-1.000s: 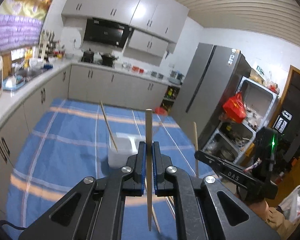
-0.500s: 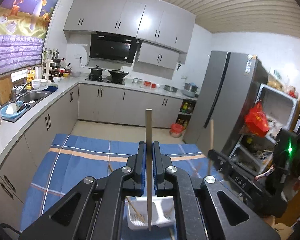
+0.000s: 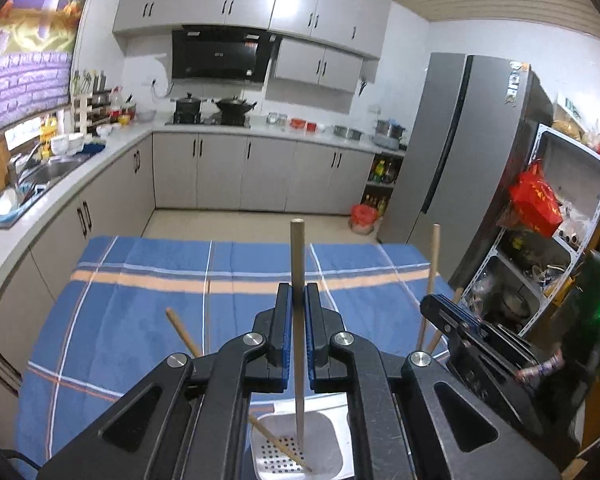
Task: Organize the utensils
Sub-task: 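Carry both chopsticks over the white caddy and open both tools to drop them, then move both open tools down toward the loose chopsticks on the cloth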
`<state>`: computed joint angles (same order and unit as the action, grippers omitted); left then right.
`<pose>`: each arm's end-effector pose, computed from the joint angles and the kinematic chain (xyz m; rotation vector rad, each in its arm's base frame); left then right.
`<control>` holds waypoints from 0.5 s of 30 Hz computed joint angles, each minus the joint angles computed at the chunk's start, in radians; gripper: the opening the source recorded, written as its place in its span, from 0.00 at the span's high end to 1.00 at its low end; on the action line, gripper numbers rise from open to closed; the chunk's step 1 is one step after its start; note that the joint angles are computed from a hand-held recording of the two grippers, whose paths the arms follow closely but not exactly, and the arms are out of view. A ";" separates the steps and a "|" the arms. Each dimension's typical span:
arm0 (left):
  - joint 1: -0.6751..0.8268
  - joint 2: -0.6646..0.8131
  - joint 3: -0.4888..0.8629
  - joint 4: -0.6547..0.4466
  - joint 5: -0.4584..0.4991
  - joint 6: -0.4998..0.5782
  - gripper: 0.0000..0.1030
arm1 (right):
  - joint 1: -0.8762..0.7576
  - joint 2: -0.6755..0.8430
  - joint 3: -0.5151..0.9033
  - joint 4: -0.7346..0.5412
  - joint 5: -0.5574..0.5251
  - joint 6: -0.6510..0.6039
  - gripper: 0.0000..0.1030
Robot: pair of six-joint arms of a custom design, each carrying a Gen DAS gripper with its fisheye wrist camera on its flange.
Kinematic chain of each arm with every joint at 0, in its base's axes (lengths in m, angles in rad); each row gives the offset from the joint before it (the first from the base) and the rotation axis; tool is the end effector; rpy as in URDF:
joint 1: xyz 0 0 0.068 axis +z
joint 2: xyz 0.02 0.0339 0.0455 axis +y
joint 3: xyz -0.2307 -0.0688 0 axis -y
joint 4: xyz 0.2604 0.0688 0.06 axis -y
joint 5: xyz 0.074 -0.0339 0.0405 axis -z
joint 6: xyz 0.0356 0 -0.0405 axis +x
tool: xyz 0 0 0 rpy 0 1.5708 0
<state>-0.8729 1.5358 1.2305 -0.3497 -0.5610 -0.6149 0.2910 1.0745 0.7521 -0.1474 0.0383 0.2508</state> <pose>0.2464 -0.2644 0.2596 -0.0256 2.1231 -0.2559 0.2627 0.0773 0.2412 -0.0171 2.0534 0.2994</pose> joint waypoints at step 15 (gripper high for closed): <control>-0.081 -0.181 -0.085 -0.111 -0.072 -0.126 0.76 | -0.036 -0.170 -0.070 -0.144 -0.097 -0.025 0.77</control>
<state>-0.9536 1.3544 1.1457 -0.4610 -0.6329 -0.7405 0.2552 0.9046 0.6826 -0.2918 -0.0591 0.2258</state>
